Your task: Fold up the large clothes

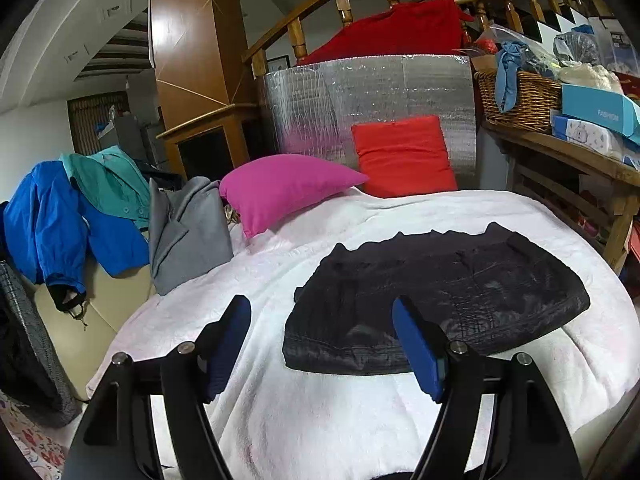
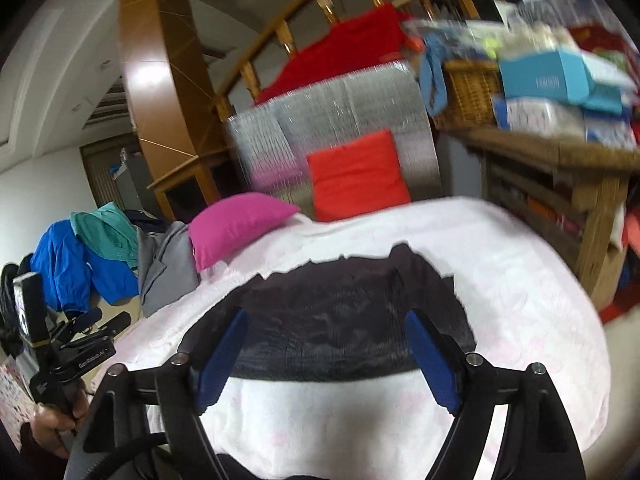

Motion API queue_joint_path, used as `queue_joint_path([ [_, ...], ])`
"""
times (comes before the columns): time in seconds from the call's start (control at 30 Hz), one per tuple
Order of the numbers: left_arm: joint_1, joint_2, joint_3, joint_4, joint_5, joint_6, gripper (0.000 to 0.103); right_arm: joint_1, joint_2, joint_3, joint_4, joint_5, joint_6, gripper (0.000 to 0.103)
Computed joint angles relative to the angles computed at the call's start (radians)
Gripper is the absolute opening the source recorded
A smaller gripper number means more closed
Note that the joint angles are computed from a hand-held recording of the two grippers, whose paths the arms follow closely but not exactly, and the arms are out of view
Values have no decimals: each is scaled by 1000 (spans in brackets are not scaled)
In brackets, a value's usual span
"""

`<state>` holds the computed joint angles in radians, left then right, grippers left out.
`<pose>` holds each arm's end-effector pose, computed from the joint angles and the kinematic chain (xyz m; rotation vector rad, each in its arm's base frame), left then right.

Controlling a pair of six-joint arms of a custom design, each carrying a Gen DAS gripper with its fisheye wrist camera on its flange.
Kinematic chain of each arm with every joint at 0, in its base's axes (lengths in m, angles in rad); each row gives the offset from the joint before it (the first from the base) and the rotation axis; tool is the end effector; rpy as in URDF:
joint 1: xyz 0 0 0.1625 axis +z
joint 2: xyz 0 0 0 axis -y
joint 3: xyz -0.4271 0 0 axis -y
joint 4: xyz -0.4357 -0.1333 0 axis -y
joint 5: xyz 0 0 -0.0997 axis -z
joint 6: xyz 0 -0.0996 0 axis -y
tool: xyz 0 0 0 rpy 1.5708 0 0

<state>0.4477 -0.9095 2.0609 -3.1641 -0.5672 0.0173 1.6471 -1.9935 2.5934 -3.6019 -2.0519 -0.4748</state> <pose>-0.4042 -0.4352 0.0959 0.9909 2.0640 -1.0891 0.1087 -0.2782 0.3925 0.1300 -1.9828 1.5616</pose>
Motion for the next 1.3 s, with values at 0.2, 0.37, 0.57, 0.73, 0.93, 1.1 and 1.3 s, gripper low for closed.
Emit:
queue_joint_path([
  [0.2,-25,-22,15,33,12,-38,80,33,-14,7,11,10,2,86],
  [0.37,-33,-6,19,17,40,-24,92,-27,-37,5,79,8,63,87],
  [0.57,33,28,-24,92,6,-62,93,-183,-38,-8,166,101,92,87],
  [0.73,178,65,-125,276,-22,-159,93,-448,-34,-74,289,260,170,87],
  [0.93,332,128,-282,408,-116,-202,93,-700,53,-227,413,499,306,87],
  [1.1,425,178,-389,475,-329,-231,92,-728,201,-373,468,510,380,86],
  [1.3,469,222,-453,487,-500,-251,37,-663,272,-424,519,405,300,39],
])
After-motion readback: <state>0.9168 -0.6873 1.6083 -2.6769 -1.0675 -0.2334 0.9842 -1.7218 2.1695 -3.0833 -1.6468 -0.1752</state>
